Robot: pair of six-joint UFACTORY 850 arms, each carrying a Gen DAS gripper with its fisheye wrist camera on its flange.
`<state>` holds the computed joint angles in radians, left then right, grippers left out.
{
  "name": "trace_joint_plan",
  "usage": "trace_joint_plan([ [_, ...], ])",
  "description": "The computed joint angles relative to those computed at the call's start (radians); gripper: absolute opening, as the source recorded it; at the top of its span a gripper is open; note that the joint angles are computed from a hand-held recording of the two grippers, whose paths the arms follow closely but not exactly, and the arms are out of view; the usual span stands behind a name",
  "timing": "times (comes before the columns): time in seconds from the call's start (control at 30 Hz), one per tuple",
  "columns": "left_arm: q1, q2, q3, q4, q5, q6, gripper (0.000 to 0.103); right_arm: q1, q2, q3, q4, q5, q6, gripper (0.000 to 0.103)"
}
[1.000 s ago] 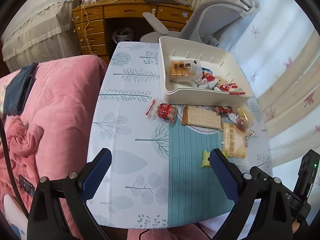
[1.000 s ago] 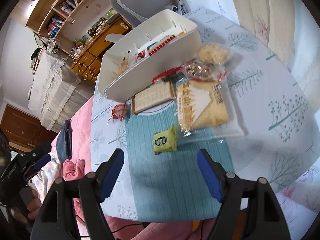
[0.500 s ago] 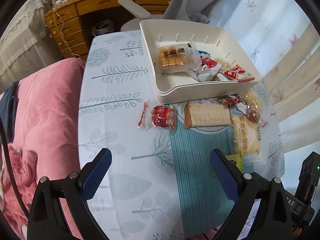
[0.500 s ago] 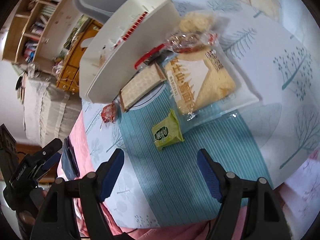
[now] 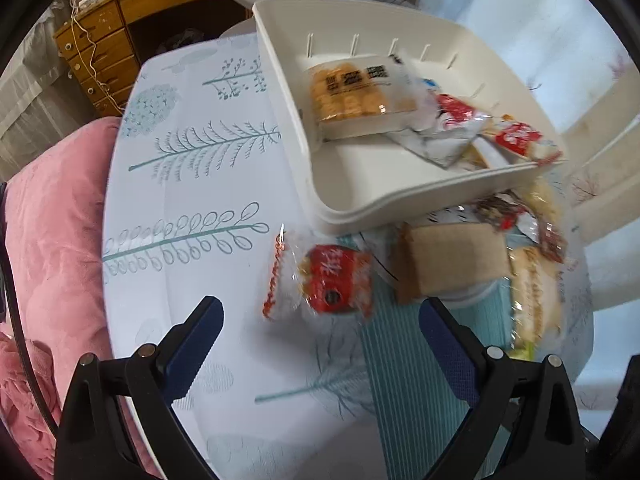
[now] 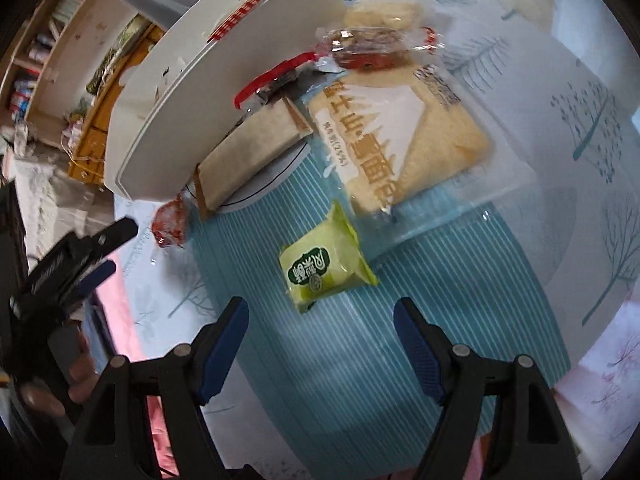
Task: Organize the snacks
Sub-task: 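Grasp the red round bun wrapper with left tool while right grasps the green-yellow packet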
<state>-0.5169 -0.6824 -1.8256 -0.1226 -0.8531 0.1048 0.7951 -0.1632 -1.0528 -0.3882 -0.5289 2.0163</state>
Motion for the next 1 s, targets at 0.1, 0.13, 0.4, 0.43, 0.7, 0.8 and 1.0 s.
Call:
trace_joint_plan([
  [0.1, -0.002, -0.044, -0.039, 0.007, -0.025, -0.001, 0.098, -0.008, -0.034, -0.038, 0.041, -0.038, -0.093, 0.076],
  [0.13, -0.003, -0.055, -0.049, 0.012, -0.032, -0.002, 0.098, -0.011, -0.040, -0.046, 0.050, -0.046, -0.111, 0.075],
  [0.4, -0.012, -0.120, -0.107, 0.029, -0.073, 0.001, 0.087, -0.034, -0.088, -0.097, 0.135, -0.102, -0.253, 0.067],
  [0.43, -0.010, -0.124, -0.106, 0.029, -0.073, 0.000, 0.084, -0.036, -0.091, -0.101, 0.141, -0.105, -0.265, 0.066],
  [0.7, 0.003, -0.142, -0.116, -0.013, -0.069, 0.034, 0.078, -0.063, -0.135, -0.147, 0.205, -0.131, -0.370, 0.058],
  [0.8, 0.008, -0.139, -0.110, -0.042, -0.059, 0.056, 0.069, -0.067, -0.150, -0.169, 0.216, -0.133, -0.407, 0.050],
  [1.0, 0.026, -0.133, -0.099, -0.090, -0.064, 0.109, 0.055, -0.064, -0.184, -0.223, 0.227, -0.161, -0.469, 0.036],
])
